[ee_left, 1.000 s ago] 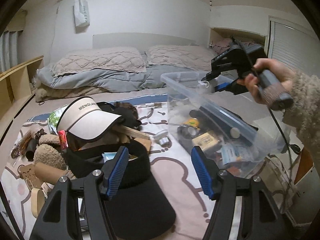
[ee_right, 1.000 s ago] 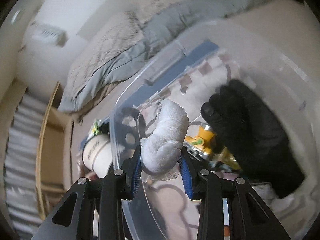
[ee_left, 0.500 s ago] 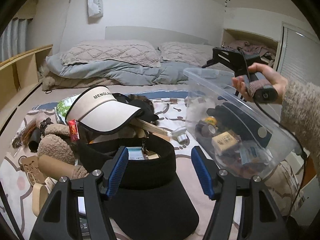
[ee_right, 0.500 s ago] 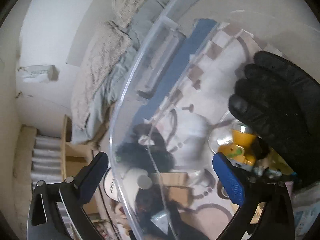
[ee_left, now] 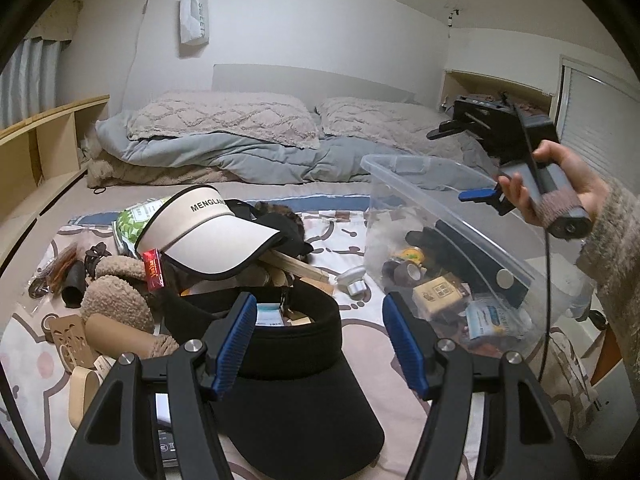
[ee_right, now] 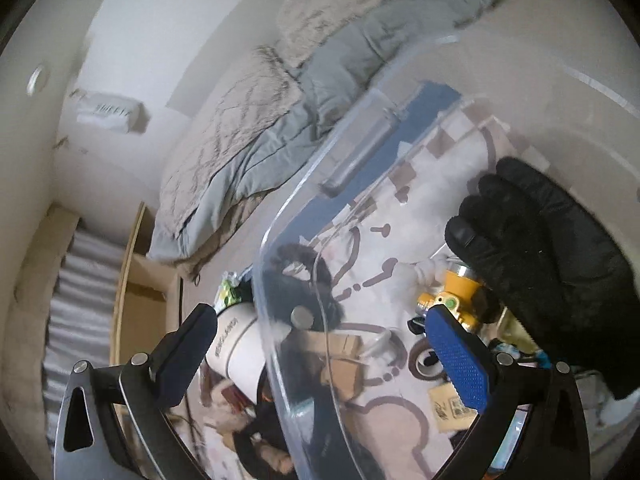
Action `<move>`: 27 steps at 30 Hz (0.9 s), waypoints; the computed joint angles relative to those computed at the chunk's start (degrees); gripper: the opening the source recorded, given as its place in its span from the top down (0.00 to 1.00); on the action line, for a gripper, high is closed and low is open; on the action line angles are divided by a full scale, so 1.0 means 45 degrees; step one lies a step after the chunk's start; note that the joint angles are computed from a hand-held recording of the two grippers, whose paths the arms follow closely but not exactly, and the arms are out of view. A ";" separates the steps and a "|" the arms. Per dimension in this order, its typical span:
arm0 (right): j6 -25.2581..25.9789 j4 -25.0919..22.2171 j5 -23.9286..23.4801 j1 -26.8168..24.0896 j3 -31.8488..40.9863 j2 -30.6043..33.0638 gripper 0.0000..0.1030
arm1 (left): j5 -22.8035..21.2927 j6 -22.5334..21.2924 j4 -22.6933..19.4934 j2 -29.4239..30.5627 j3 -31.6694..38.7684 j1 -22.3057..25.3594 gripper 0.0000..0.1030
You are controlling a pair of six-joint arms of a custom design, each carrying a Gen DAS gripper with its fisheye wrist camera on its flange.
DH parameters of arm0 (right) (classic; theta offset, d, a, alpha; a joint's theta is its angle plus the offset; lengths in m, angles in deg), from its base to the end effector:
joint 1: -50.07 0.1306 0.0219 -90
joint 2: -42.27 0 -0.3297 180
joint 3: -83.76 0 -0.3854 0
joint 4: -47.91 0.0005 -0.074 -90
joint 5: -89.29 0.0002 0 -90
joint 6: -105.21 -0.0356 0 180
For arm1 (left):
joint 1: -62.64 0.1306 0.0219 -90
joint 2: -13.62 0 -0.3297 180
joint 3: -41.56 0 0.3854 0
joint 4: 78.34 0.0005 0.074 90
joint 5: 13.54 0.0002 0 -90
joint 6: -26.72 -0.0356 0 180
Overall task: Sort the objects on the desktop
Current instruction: 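Withdraw both open tools from above the bin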
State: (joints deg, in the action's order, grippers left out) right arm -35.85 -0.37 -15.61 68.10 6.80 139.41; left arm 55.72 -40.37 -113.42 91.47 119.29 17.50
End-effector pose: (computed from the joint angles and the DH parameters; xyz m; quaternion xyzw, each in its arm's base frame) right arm 0.4977 0.1711 0.4241 0.2077 0.8846 0.3247 0.2625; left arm 0.3087 -0.2930 0.3901 0.0871 0.8729 -0.1209 0.4646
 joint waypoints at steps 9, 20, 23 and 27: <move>0.3163 -0.1481 0.2083 0.0818 -0.0078 -0.1402 0.00 | -0.0370 0.0097 -0.0244 -0.0245 0.0118 -0.0383 0.16; 0.4565 -0.1173 0.3695 0.1273 -0.2389 -0.4165 0.00 | -0.1615 0.0134 -0.0661 -0.0609 0.0334 -0.1249 0.02; 0.5189 -0.0755 0.5007 0.1762 -0.3250 -0.5151 0.00 | -0.1868 0.0179 -0.0829 -0.0696 0.0402 -0.1464 0.01; 0.5990 -0.0289 0.6364 0.2343 -0.4373 -0.6382 0.00 | -0.2289 0.0231 -0.1075 -0.0827 0.0479 -0.1775 0.01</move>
